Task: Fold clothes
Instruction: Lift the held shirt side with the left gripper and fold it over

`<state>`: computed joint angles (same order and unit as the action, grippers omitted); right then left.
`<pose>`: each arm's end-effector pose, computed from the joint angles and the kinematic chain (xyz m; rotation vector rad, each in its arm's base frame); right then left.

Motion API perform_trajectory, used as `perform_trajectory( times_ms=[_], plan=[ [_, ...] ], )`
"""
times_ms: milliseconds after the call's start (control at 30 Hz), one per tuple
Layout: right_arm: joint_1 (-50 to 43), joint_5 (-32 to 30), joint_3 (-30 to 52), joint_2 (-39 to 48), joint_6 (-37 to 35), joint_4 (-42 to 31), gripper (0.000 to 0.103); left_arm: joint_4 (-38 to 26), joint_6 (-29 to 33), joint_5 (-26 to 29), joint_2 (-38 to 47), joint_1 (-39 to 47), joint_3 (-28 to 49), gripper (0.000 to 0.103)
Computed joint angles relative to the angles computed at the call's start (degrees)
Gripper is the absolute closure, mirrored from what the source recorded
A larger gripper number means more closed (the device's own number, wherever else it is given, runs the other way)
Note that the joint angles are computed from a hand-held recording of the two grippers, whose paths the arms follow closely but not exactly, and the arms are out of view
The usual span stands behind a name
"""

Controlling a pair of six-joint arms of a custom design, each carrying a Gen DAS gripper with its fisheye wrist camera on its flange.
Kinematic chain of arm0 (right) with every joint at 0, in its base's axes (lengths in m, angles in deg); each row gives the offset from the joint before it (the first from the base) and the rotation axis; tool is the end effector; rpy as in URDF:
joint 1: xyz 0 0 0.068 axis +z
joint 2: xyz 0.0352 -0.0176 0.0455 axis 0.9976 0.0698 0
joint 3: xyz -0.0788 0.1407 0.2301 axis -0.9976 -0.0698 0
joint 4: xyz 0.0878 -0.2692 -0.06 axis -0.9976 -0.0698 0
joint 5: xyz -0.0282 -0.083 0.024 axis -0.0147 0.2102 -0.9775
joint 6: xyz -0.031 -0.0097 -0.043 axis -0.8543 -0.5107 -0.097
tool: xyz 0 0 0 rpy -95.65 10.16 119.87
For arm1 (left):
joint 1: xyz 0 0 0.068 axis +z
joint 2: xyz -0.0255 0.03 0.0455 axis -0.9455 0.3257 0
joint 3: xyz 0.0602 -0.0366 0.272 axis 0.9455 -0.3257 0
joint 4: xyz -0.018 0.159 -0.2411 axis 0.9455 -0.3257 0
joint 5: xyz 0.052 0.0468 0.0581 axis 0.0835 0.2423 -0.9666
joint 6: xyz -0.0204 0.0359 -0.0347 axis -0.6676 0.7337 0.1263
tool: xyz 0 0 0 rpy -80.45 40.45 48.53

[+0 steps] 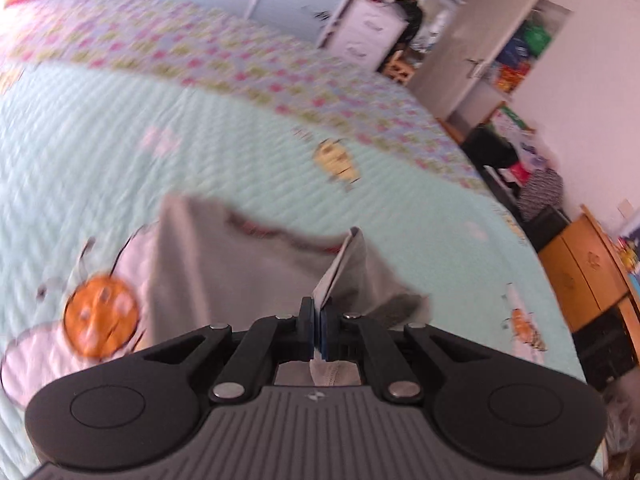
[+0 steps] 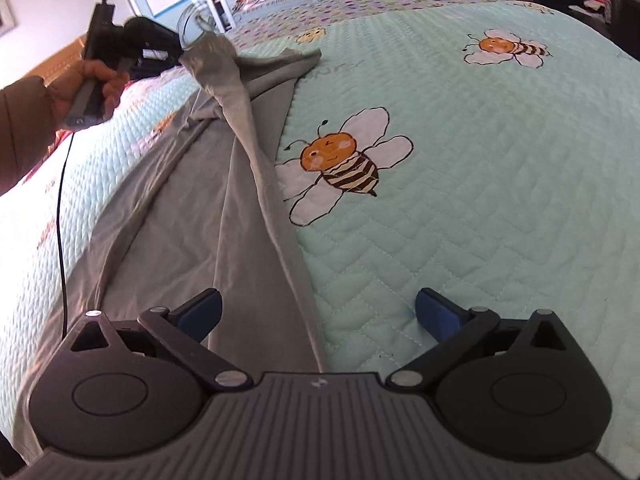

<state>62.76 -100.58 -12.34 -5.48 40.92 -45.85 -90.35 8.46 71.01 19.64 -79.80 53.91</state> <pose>0.1573 -0.0437 0.1439 -0.2870 2.4126 0.5178 0.4283 -0.0730 0.1849 -0.2869 2.3176 -0.5355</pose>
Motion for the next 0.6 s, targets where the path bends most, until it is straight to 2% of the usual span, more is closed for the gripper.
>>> perform_trajectory(
  times_ms=[67, 133, 233, 333, 433, 600],
  plan=[
    [-1.8, -1.4, 1.1, 0.0, -2.3, -3.7, 0.001, 2.6, -1.4, 0.5, 0.3, 0.8, -2.7, 0.101],
    [-5.8, -5.4, 3.4, 3.2, -6.6, -8.9, 0.001, 3.6, -1.8, 0.7, 0.4, 0.6, -3.7, 0.101],
    [-13.5, -9.2, 7.6, 9.2, -15.7, -19.4, 0.001, 2.1, 0.0, -2.0, 0.2, -0.3, -3.5, 0.101],
    [-23.0, -9.5, 10.7, 13.3, -27.7, -30.8, 0.001, 1.2, 0.0, -4.1, -0.3, -0.6, -3.3, 0.101],
    [-32.3, -8.5, 13.0, 18.3, -38.0, -38.9, 0.001, 0.5, -0.4, -5.1, -1.6, -1.1, -3.7, 0.101],
    [-38.3, -6.0, 13.0, 21.7, -49.6, -42.7, 0.005, -2.6, 0.7, -8.0, -3.0, -3.2, -2.3, 0.1]
  ],
)
